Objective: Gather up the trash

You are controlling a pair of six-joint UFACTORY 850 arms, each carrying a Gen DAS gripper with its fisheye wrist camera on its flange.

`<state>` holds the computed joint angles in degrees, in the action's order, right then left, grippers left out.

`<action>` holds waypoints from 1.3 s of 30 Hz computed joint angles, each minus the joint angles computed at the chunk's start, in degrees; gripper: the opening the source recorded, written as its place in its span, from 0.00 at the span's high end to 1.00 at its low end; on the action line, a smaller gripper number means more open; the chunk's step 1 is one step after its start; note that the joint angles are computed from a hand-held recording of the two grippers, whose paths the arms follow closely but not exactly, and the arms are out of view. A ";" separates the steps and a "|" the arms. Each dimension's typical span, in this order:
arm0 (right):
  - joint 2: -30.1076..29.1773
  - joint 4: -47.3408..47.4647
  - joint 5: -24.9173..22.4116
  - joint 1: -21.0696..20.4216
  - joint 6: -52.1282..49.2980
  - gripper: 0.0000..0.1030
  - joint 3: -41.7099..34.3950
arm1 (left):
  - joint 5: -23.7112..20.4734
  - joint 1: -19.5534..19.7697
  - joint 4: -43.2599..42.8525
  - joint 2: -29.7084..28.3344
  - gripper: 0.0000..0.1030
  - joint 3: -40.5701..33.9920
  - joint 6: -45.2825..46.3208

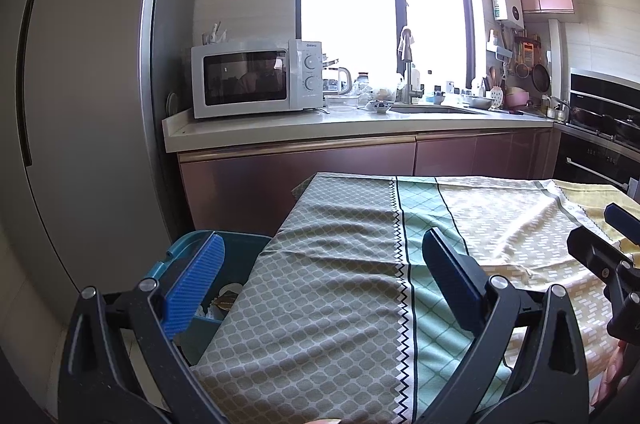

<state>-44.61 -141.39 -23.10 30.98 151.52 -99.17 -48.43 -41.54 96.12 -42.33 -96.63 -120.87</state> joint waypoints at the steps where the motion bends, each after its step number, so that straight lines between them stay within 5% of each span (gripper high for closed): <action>1: 0.08 -0.20 -0.20 -0.03 0.35 0.07 0.13 | -0.03 -0.01 0.10 -0.04 0.06 -0.06 0.00; 39: 0.60 1.54 -0.40 -0.02 -0.79 0.07 0.50 | -0.99 -0.05 1.49 -0.22 0.06 -0.14 -0.80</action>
